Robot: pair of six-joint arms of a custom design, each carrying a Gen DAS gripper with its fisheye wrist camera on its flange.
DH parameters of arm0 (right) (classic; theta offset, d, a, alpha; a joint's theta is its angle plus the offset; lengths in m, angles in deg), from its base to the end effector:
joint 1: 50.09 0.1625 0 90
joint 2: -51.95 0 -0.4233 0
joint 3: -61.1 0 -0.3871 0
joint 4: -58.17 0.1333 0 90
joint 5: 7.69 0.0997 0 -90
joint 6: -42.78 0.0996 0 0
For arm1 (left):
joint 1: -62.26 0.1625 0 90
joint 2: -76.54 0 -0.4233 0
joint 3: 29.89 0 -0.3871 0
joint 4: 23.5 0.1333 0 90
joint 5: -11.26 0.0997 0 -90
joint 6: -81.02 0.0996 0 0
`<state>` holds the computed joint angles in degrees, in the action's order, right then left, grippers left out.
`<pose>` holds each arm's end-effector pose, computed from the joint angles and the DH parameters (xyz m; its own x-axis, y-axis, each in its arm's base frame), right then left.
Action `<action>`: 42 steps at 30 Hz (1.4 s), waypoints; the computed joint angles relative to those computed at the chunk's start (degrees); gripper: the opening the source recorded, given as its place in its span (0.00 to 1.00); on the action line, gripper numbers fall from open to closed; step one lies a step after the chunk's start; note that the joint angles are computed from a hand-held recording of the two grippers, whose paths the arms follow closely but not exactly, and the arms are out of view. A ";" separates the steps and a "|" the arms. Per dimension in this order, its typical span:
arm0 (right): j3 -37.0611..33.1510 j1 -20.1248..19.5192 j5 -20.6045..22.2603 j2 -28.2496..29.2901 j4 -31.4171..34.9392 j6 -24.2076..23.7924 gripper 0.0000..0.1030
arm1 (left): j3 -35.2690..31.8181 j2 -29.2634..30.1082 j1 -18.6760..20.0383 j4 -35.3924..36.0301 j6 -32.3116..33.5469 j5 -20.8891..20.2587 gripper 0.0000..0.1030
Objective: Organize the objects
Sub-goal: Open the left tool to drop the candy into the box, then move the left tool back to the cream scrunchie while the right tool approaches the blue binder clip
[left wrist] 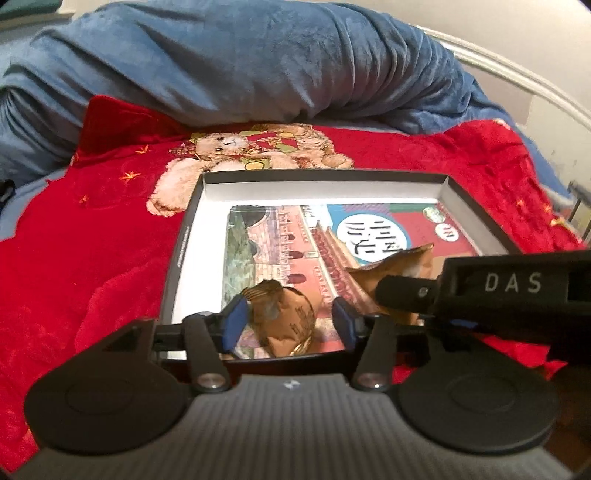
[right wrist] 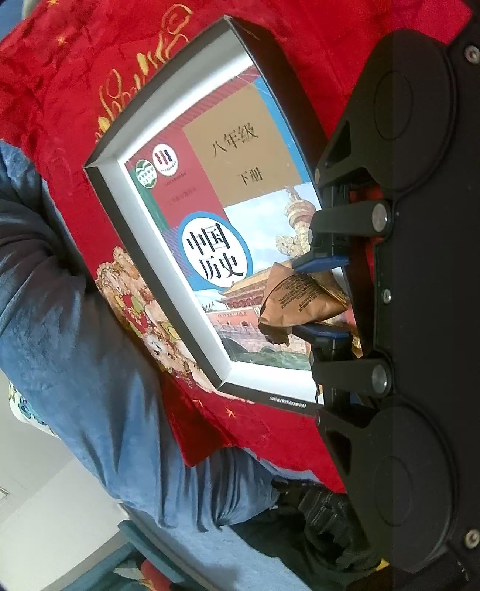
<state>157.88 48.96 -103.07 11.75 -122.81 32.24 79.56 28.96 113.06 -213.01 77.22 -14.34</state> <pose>0.2286 -0.6469 0.0871 -0.9511 -0.2516 0.1794 -0.3090 0.7820 -0.5413 -0.1894 -0.5853 0.1604 -0.7146 -0.1940 -0.6721 0.4541 0.6021 -0.6567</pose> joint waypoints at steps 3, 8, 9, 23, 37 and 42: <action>0.36 0.07 0.01 -0.31 -0.02 0.07 0.29 | 0.33 -0.52 -0.09 2.57 -1.72 0.45 0.70; 1.04 0.28 -0.29 -0.50 -1.20 0.46 0.29 | 0.98 -1.96 -0.26 5.26 -4.47 0.13 0.73; 1.07 0.31 -0.35 -0.55 -1.20 0.41 0.29 | 1.11 -2.05 -0.38 5.29 -4.42 0.34 0.74; 4.78 0.56 1.49 -3.88 -5.92 -0.61 0.43 | 2.90 -4.23 -2.44 4.12 -4.08 2.08 0.75; 16.03 4.66 1.56 -16.00 -17.52 -8.01 0.77 | 8.82 -13.95 -12.05 -3.20 3.49 7.10 0.86; 19.99 5.64 2.10 -21.22 -19.91 -8.08 0.86 | 10.11 -16.18 -16.83 -9.42 11.86 10.33 0.98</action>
